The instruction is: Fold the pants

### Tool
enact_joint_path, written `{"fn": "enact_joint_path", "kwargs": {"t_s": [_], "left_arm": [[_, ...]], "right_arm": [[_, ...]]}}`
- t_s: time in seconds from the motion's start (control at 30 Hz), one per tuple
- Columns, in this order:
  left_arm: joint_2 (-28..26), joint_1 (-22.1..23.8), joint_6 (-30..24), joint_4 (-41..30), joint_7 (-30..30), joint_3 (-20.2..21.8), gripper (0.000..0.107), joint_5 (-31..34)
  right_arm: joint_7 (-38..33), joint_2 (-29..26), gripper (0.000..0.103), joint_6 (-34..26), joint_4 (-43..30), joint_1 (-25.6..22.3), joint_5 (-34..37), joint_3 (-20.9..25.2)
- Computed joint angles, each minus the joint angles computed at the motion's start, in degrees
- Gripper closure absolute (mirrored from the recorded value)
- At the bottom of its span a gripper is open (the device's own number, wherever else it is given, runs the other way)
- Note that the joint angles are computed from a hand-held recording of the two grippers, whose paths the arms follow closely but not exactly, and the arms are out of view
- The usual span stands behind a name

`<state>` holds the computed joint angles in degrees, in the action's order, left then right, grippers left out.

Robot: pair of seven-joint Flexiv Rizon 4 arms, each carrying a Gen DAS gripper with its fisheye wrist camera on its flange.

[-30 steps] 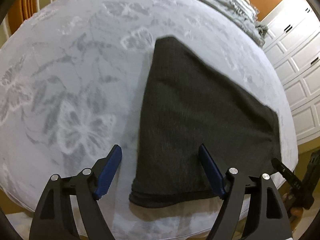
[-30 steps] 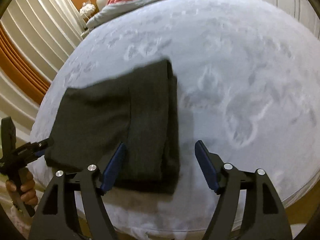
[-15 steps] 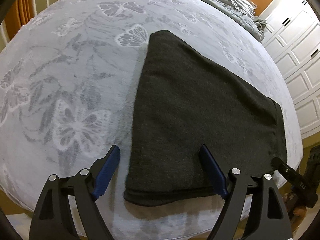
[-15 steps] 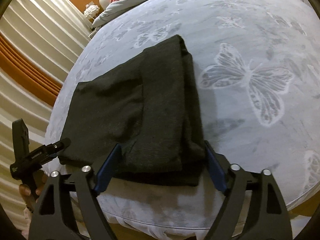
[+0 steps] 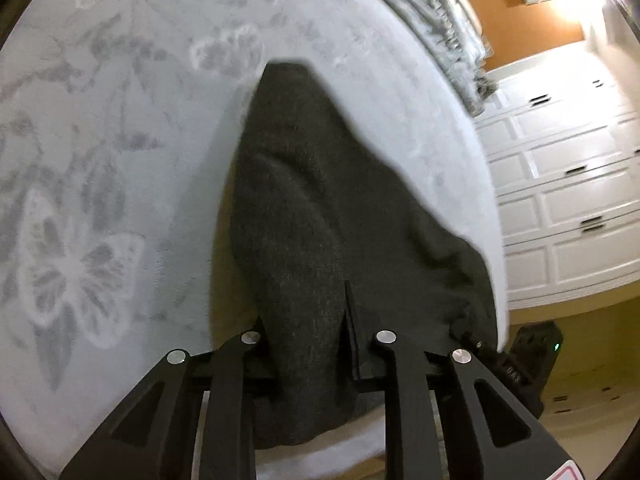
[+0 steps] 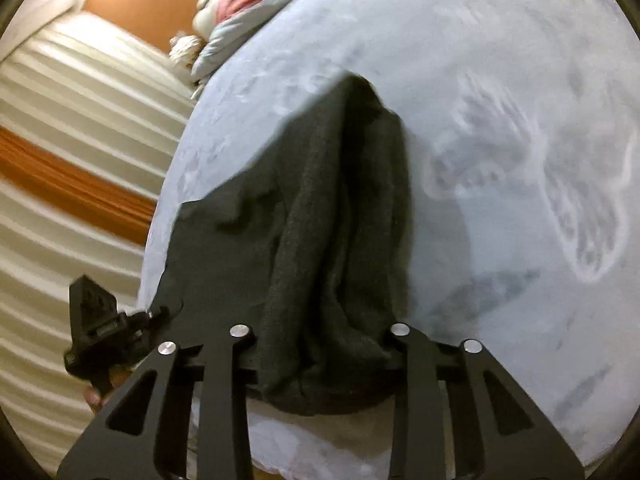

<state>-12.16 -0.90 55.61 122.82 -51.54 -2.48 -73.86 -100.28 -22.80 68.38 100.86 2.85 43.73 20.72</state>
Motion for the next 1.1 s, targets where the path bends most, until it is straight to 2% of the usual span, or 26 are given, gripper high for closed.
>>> {"fn": "enact_joint_path", "kwargs": {"t_s": [0.07, 0.13, 0.2, 0.27, 0.3, 0.33, 0.37, 0.4, 0.47, 0.57, 0.67, 0.77, 0.8, 0.83, 0.87, 0.9, 0.93, 1.0, 1.1], "left_arm": [[4.0, -0.5, 0.3, 1.8, 2.7, 0.6, 0.091, -0.2], [6.9, -0.9, -0.2, 3.9, 3.6, 1.6, 0.091, 0.6], [8.0, -1.3, 0.1, 6.8, 1.4, 2.8, 0.082, 3.6], [6.3, -2.6, 2.3, 8.6, -3.8, 4.7, 0.08, 9.8], [5.8, -2.4, 2.2, 9.2, -5.5, 4.5, 0.077, 9.8], [6.5, -1.5, 3.7, 10.3, -4.9, 2.4, 0.076, 6.0], [6.6, -1.8, 3.9, 10.2, -3.5, 2.2, 0.068, 4.2], [6.5, -1.6, 2.7, 9.7, -2.3, 2.2, 0.047, 3.9], [6.2, -1.7, 1.1, 9.2, 1.1, 1.7, 0.026, -1.5], [5.1, -2.3, 1.2, 8.6, 1.1, 1.4, 0.023, -4.2], [4.8, -3.0, 1.1, 8.6, 3.0, 1.1, 0.021, -8.6], [3.4, -4.3, 2.3, 6.8, 3.9, 0.3, 0.022, -8.6], [3.1, -4.4, 2.6, 6.4, 4.5, 0.3, 0.022, -7.9], [3.0, -4.5, 2.9, 6.2, 4.8, 0.3, 0.023, -7.2], [2.6, -4.9, 4.3, 5.9, 4.7, 0.1, 0.028, -6.5], [2.4, -5.3, 5.8, 5.7, 5.0, -0.1, 0.046, -5.8], [1.8, -5.7, 8.0, 5.3, 2.9, 0.0, 0.058, -2.2], [1.9, -5.8, 10.8, 5.8, -0.3, 0.1, 0.09, 1.6], [5.9, -6.1, 11.9, 8.1, -1.4, 0.0, 0.092, 2.4]], "right_arm": [[-6.3, 3.0, 0.075, -2.5, -0.4, -3.7, 6.0, 3.2], [-8.1, 6.3, 0.072, -5.3, 1.0, -4.0, 8.0, 2.7], [-5.7, 8.8, 0.059, -5.9, 4.6, -1.7, 4.5, 0.7], [1.0, 9.2, 0.053, -3.8, 8.9, 3.2, -2.7, -3.2], [4.9, 8.7, 0.051, -2.1, 11.4, 5.0, -6.4, -4.6], [5.3, 8.4, 0.048, -1.2, 12.2, 5.2, -6.4, -4.7], [3.5, 8.4, 0.047, 0.6, 12.3, 3.7, -2.6, -3.1], [0.7, 8.7, 0.046, -0.1, 11.9, 2.4, 1.5, -2.4], [-1.6, 9.1, 0.038, -1.7, 11.0, 1.5, 5.2, -2.1], [-5.1, 8.4, 0.033, -4.6, 9.4, 1.2, 9.5, -2.6], [-7.4, 7.0, 0.031, -4.0, 8.0, 1.6, 13.6, -2.6], [-10.6, 6.3, 0.034, -5.7, 6.5, 0.6, 17.9, -2.7], [-11.3, 6.0, 0.046, -6.2, 6.0, 0.6, 18.6, -3.0], [-11.0, 5.4, 0.054, -5.8, 5.7, 1.5, 17.8, -3.4], [-10.6, 5.0, 0.063, -5.4, 5.5, 2.1, 17.0, -3.7], [-10.9, 4.6, 0.069, -5.7, 5.0, 1.9, 17.4, -3.6], [-10.8, 4.3, 0.07, -5.8, 4.6, 1.6, 18.0, -3.5], [-10.7, 4.8, 0.074, -5.0, 5.1, 1.9, 17.8, -3.5], [-12.3, 7.4, 0.076, -5.1, 6.5, 0.9, 20.3, -2.8]]}}
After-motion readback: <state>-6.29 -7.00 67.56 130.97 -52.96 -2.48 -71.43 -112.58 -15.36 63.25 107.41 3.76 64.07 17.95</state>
